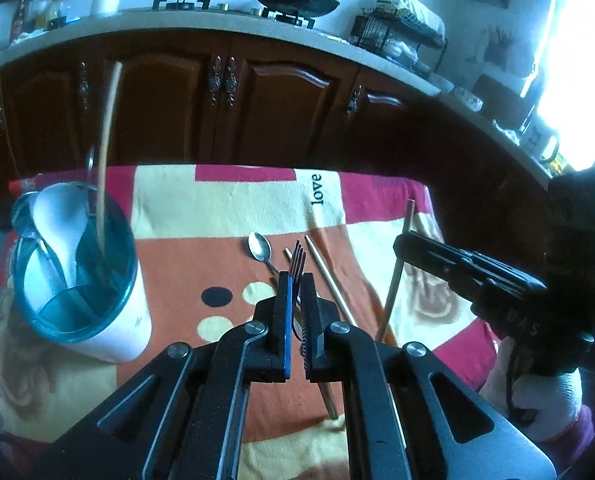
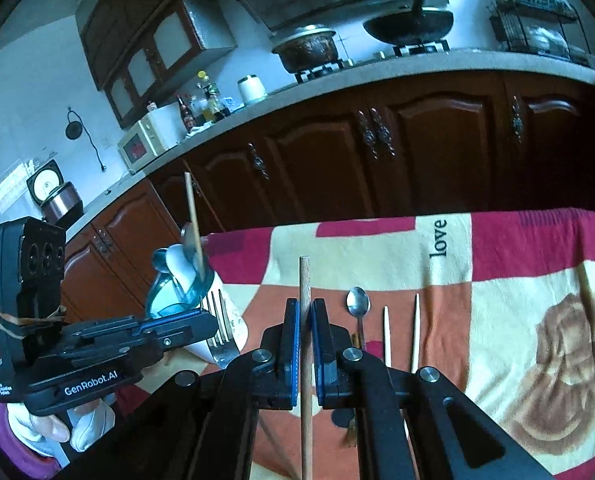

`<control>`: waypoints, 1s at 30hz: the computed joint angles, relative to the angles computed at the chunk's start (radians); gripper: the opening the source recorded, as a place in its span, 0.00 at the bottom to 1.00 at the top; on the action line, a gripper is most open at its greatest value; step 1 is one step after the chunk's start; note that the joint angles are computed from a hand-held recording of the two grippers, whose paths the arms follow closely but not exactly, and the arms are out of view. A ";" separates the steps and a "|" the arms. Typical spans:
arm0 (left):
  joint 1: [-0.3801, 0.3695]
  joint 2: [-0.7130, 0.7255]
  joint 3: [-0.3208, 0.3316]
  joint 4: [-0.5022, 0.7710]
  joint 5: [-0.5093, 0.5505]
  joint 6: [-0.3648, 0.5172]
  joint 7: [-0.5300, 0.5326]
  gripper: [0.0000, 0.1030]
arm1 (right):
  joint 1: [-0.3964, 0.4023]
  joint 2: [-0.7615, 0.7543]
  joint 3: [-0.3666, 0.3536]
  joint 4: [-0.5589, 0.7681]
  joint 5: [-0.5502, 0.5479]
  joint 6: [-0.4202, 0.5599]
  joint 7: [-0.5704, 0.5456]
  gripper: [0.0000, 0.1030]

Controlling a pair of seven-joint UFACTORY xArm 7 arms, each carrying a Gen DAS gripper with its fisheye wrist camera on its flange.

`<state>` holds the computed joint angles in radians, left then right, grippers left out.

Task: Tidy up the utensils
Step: 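Lift and carry the fork and chopstick over the white holder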

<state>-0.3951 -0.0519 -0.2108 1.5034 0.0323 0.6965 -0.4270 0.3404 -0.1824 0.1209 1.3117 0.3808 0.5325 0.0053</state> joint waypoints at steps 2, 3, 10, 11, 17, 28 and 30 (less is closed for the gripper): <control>0.002 -0.020 0.003 -0.007 -0.009 -0.004 0.004 0.02 | 0.000 -0.007 0.004 0.006 -0.011 0.005 0.007 0.05; 0.003 -0.030 0.003 -0.012 -0.012 -0.006 0.006 0.02 | 0.000 -0.011 0.006 0.012 -0.018 0.007 0.010 0.05; 0.026 -0.081 0.010 0.007 -0.014 0.008 0.020 0.02 | 0.007 -0.008 0.021 0.080 -0.067 0.035 0.022 0.05; 0.032 -0.087 0.012 0.017 -0.016 0.015 0.025 0.02 | 0.009 -0.002 0.023 0.098 -0.075 0.040 0.022 0.05; 0.079 -0.115 0.028 0.079 0.020 0.042 0.052 0.02 | 0.019 0.062 0.038 0.253 -0.099 0.059 0.011 0.05; 0.200 -0.107 0.073 0.188 0.114 0.088 0.066 0.02 | 0.120 0.420 0.091 0.818 -0.293 0.159 0.089 0.05; 0.218 -0.104 0.077 0.186 0.140 0.089 0.059 0.02 | 0.167 0.508 0.073 0.950 -0.351 0.192 0.114 0.05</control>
